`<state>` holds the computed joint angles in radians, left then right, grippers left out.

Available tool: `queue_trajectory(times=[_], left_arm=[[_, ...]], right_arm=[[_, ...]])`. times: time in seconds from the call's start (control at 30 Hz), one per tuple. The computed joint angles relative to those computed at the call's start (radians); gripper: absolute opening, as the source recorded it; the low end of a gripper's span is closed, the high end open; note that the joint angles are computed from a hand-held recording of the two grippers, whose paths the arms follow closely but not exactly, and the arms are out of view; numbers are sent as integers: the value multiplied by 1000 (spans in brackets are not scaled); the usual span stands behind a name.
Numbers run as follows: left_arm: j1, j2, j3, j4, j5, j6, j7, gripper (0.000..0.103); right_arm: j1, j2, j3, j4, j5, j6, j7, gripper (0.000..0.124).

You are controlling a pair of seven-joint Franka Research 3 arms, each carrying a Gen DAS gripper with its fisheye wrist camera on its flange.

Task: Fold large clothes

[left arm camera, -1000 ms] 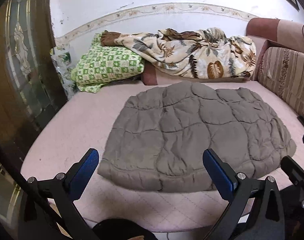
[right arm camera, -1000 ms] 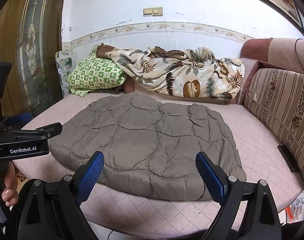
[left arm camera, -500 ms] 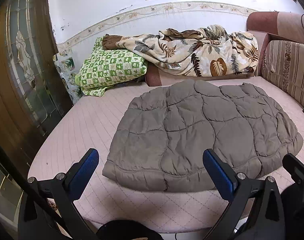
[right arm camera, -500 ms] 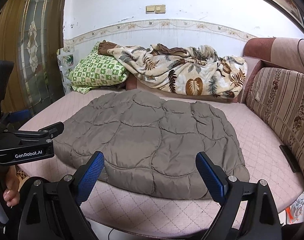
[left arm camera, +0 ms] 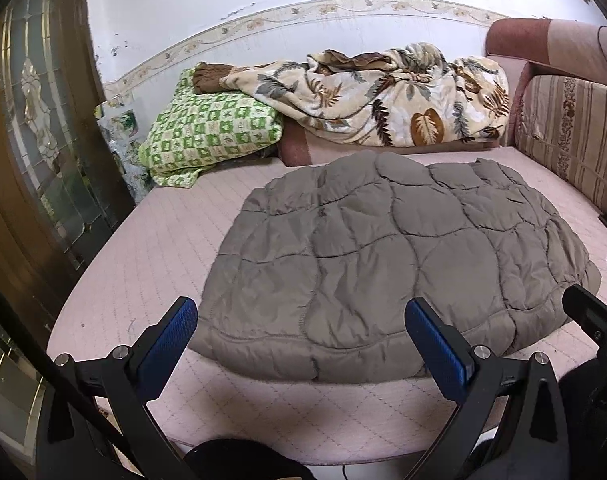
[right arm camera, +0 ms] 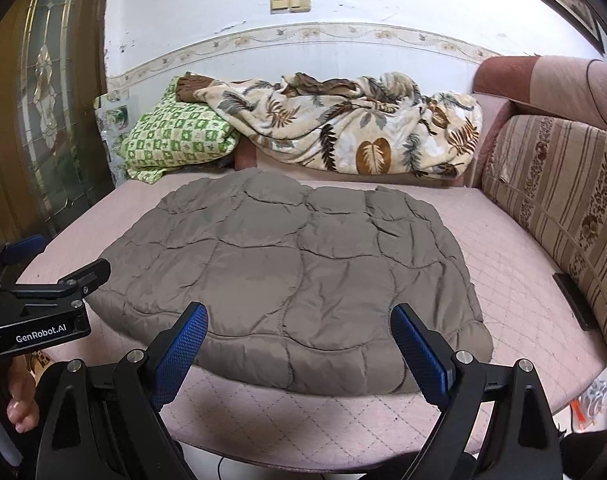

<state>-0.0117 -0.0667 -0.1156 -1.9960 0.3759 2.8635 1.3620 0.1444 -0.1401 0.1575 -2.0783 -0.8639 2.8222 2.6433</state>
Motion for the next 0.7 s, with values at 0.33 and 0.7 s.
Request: queue_trajectory(times=[0.33, 0.7], left_arm=[[-34, -25, -10, -31, -48, 41, 87, 103], [-38, -64, -19, -68, -33, 80, 97, 103]], right_arm=[[-31, -48, 15, -26, -21, -25, 30, 95], [-66, -100, 44, -44, -45, -41, 80, 95]])
